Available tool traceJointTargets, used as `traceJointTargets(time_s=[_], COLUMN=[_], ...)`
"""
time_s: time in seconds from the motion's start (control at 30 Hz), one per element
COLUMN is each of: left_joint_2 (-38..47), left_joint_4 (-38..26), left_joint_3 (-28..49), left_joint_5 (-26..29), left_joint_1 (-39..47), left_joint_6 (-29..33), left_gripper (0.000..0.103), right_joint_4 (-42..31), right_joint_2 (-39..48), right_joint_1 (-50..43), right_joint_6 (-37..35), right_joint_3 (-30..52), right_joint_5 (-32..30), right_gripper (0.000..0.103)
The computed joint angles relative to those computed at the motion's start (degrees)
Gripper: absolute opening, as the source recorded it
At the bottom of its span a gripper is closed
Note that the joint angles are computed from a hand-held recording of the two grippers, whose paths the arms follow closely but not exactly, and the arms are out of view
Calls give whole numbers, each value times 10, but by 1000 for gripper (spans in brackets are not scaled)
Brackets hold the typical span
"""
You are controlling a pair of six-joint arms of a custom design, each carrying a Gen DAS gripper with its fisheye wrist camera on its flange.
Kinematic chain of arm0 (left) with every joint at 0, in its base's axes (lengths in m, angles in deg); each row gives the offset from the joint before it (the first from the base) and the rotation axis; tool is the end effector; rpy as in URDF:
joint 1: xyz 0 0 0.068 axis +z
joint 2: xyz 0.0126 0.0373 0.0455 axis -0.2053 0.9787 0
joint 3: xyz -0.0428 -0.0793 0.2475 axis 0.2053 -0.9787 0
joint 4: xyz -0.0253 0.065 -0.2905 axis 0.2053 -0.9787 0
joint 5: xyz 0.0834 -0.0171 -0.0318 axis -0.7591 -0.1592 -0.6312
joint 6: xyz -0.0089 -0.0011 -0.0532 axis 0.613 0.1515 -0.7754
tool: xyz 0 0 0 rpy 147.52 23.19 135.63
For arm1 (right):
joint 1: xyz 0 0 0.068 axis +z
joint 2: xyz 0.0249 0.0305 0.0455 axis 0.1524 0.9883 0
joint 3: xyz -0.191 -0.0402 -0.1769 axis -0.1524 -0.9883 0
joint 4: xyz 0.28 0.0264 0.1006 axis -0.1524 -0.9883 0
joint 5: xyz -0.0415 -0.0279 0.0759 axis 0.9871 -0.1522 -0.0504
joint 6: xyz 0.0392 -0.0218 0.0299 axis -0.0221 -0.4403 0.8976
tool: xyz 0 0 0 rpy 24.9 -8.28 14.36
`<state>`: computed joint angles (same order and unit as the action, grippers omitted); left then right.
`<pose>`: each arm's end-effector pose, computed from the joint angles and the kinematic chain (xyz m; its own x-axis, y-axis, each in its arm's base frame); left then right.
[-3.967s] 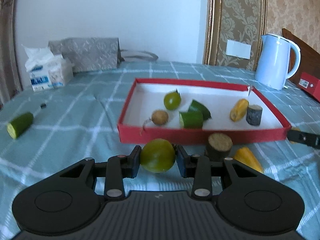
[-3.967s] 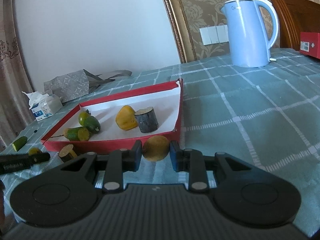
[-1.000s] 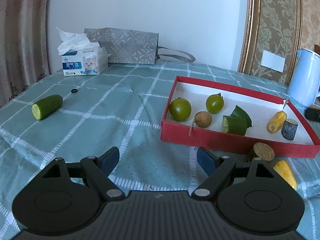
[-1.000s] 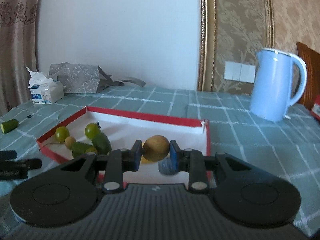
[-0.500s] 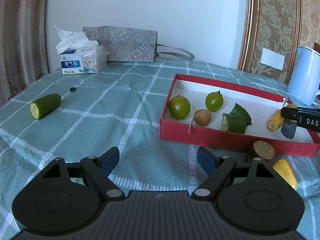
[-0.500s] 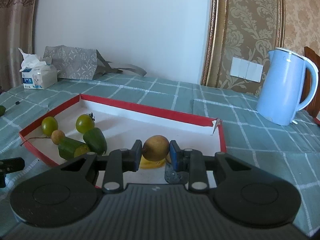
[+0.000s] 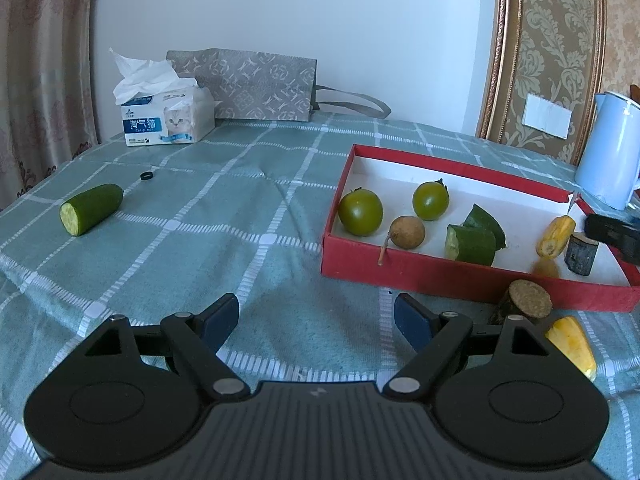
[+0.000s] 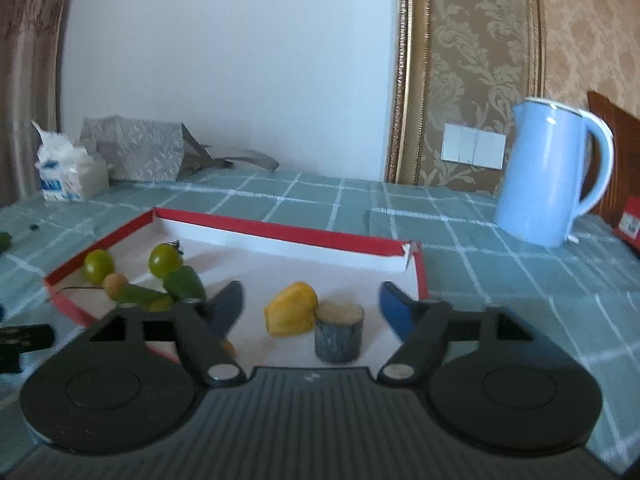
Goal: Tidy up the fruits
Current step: 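Grasp the dark bark-covered log chunk beside the tray with left gripper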
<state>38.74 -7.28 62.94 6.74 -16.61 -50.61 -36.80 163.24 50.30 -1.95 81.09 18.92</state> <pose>0.3275 -0.0307 0.0122 -0.5586 0.0330 -0.8288 0.1537 0.9860 -0.0643 0.2899 0.2232 0.0269 -0.3698 0.0522 -0.9277 0.1399 0.9902 -0.0001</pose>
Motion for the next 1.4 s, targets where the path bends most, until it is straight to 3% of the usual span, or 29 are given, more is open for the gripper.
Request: traceJointTargets(time_s=[0.2, 0.43, 0.57, 0.7, 1.4], left_joint_2=[0, -16, -34, -49, -15], left_joint_4=[-2, 37, 46, 48, -68], left_joint_3=[0, -35, -55, -62, 27], left_joint_5=[2, 52, 13, 0, -8], left_joint_1=[0, -5, -50, -78, -124], left_joint_6=[3, 28, 39, 29, 24], left_gripper=[85, 85, 85, 85, 85], right_joint_4=[91, 116, 78, 86, 90], right_joint_2=[-20, -32, -33, -33, -39], right_joint_1=[43, 33, 27, 32, 34], right_joint_6=[57, 124, 134, 131, 134], right_joint_3=[-107, -162, -151, -155, -160], right_joint_5=[99, 76, 62, 62, 51], right_gripper=[103, 103, 103, 103, 103])
